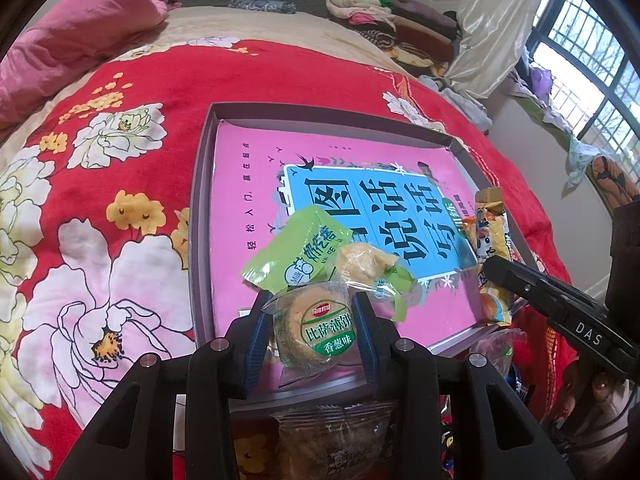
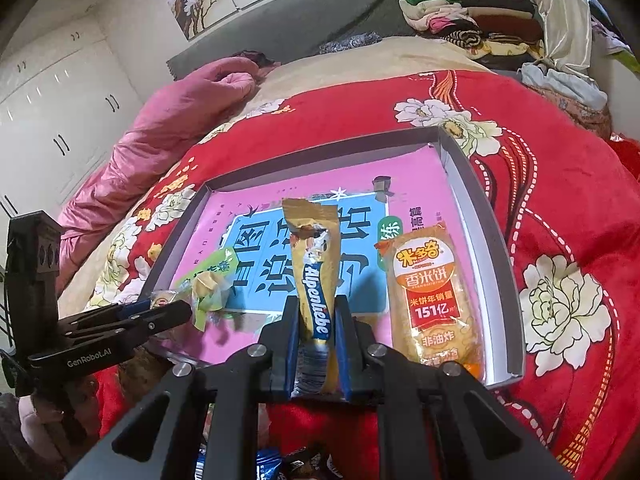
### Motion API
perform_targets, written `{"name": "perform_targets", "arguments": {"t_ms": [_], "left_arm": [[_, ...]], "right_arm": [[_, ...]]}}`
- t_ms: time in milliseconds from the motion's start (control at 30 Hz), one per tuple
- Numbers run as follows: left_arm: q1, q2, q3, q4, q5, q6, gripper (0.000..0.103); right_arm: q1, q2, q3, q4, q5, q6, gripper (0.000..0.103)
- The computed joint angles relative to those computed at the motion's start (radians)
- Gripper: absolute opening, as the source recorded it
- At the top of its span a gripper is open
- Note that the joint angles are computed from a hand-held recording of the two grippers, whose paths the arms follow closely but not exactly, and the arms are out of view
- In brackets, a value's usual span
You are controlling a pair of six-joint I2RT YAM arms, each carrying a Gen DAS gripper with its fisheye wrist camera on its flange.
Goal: Organize snacks
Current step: 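Lower the held candy stick and biscuit pack over the tray, then open both tools to release the candy stick and biscuit pack into the tray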
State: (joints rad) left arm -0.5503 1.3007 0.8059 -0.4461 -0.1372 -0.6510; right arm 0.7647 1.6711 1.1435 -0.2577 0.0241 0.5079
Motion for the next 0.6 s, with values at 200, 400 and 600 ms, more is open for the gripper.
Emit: {"name": "perform_targets", "arguments": {"t_ms": [200, 400, 600], "left_arm": [[-0.002, 0.001, -0.001, 0.002, -0.001, -0.003, 0.041], [-0.001, 0.002, 0.003, 0.002, 0.002, -0.001, 0.041], [-0.004, -0.006, -0.002, 0.002, -0.004, -0.005, 0.041]], "right_arm": [[0.000, 0.004, 0.010, -0.026, -0.010, 0.008, 0.019], [0.017, -0.014, -0.001, -0.040, 0.005, 0.007, 0.020], [0.032, -0.038, -0.003, -0.061, 0.023, 0.012, 0.020]]}}
